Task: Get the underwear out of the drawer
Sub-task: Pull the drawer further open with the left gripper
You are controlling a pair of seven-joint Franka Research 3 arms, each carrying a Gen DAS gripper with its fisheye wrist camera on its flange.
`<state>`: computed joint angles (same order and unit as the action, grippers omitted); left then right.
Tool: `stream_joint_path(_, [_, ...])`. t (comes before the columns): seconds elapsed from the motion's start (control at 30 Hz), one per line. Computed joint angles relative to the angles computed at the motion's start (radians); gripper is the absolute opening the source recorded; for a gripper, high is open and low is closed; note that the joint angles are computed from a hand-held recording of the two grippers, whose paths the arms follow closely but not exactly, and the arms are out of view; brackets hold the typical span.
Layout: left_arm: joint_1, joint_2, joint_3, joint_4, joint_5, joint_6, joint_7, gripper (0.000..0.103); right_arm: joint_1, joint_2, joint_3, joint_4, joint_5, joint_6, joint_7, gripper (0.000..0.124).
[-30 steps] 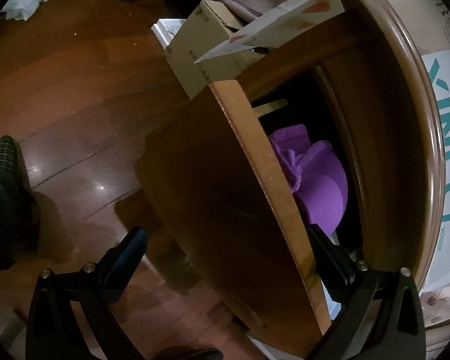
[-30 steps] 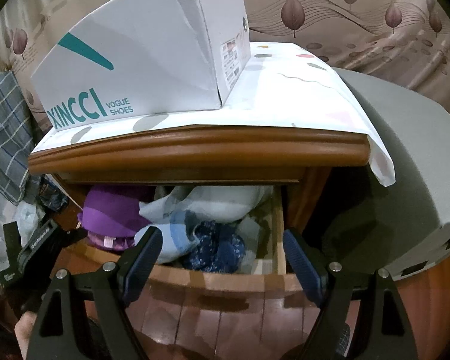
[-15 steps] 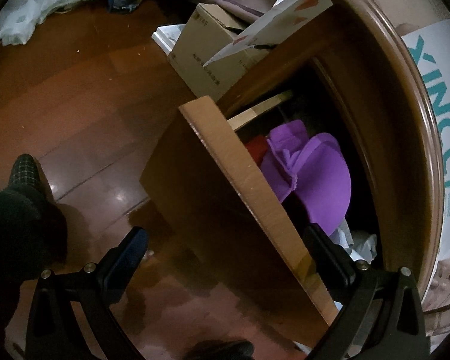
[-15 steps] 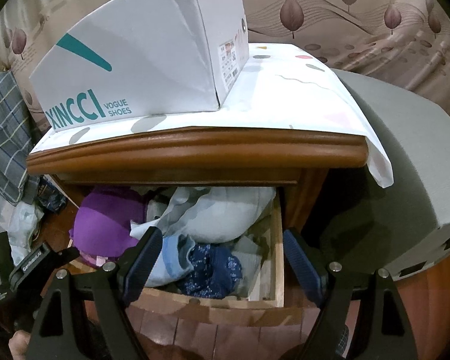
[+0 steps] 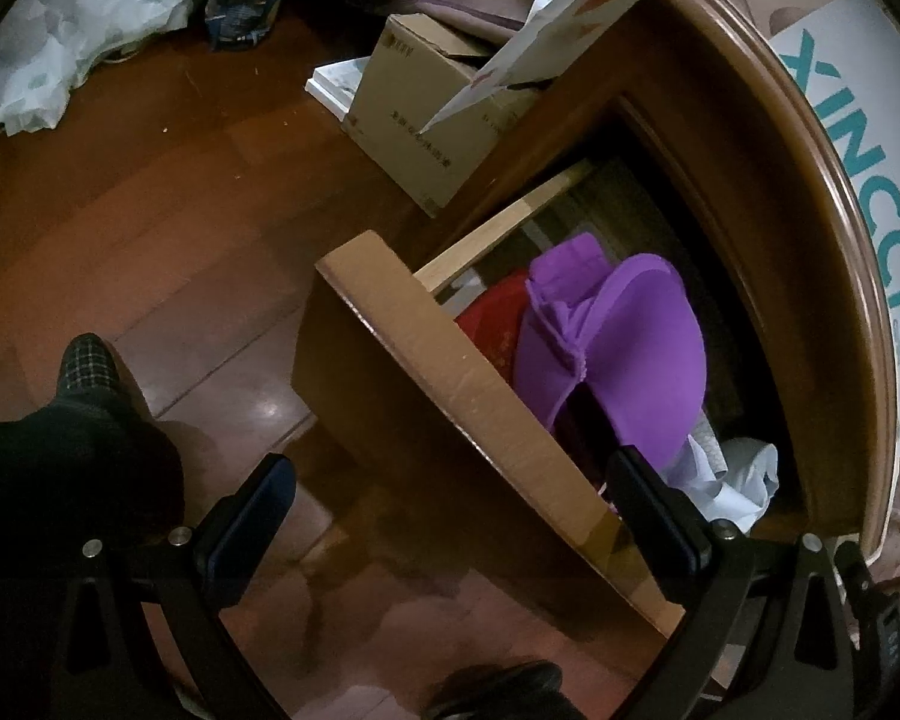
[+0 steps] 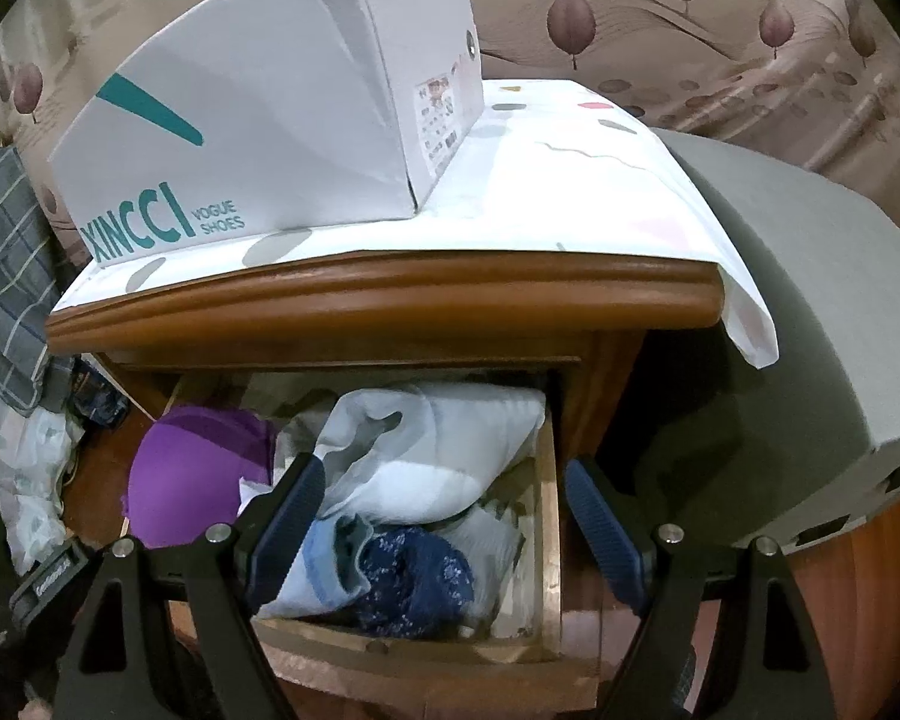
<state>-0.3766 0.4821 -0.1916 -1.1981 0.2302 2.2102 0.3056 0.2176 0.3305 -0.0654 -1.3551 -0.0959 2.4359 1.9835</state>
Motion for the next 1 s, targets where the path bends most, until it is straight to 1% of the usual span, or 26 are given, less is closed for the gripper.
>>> stream_joint_path(0.17, [-0.003, -0.011, -0.002, 0.000, 0.007, -0.039, 0.029, 0.103, 0.000, 0.001, -0.003, 0.001, -0.002, -0.002, 0.005, 0.085])
stream_joint_path(0.27, [-0.005, -0.046, -0.003, -0.043, 0.014, -0.056, 0.033, 0.103, -0.004, 0.003, -0.003, 0.004, 0.004, -0.004, 0.005, 0.085])
stream_joint_path(0.3, [0.001, -0.052, -0.007, -0.056, 0.010, -0.043, 0.043, 0.103, -0.005, 0.003, -0.003, 0.004, 0.004, -0.003, 0.005, 0.085])
stream_joint_path(0.43, [-0.009, -0.030, -0.003, -0.009, 0.028, -0.088, 0.058, 0.103, -0.005, -0.004, -0.004, -0.007, 0.003, 0.005, 0.008, 0.085])
stream_joint_path(0.63, [-0.021, -0.003, 0.000, 0.045, 0.048, -0.134, 0.105, 0.103, -0.014, 0.002, 0.007, 0.007, 0.029, -0.021, -0.020, 0.085])
stream_joint_path(0.73, [-0.013, -0.010, -0.003, 0.028, 0.034, -0.112, 0.120, 0.103, -0.018, 0.012, 0.014, 0.033, 0.045, -0.070, -0.050, 0.085])
stream_joint_path(0.77, [-0.015, -0.005, -0.002, 0.038, 0.039, -0.119, 0.132, 0.103, -0.023, 0.025, 0.021, 0.058, 0.062, -0.108, -0.074, 0.085])
stream_joint_path(0.83, [-0.031, 0.017, 0.006, 0.084, 0.066, -0.159, 0.154, 0.103, -0.032, 0.048, 0.035, 0.098, 0.103, -0.172, -0.108, 0.085])
stream_joint_path(0.87, [-0.041, 0.027, 0.011, 0.108, 0.083, -0.182, 0.168, 0.103, -0.036, 0.055, 0.042, 0.110, 0.124, -0.191, -0.126, 0.085])
stream_joint_path(1.0, [-0.066, 0.066, 0.024, 0.189, 0.110, -0.252, 0.203, 0.102, -0.029, 0.072, 0.051, 0.134, 0.150, -0.237, -0.190, 0.085])
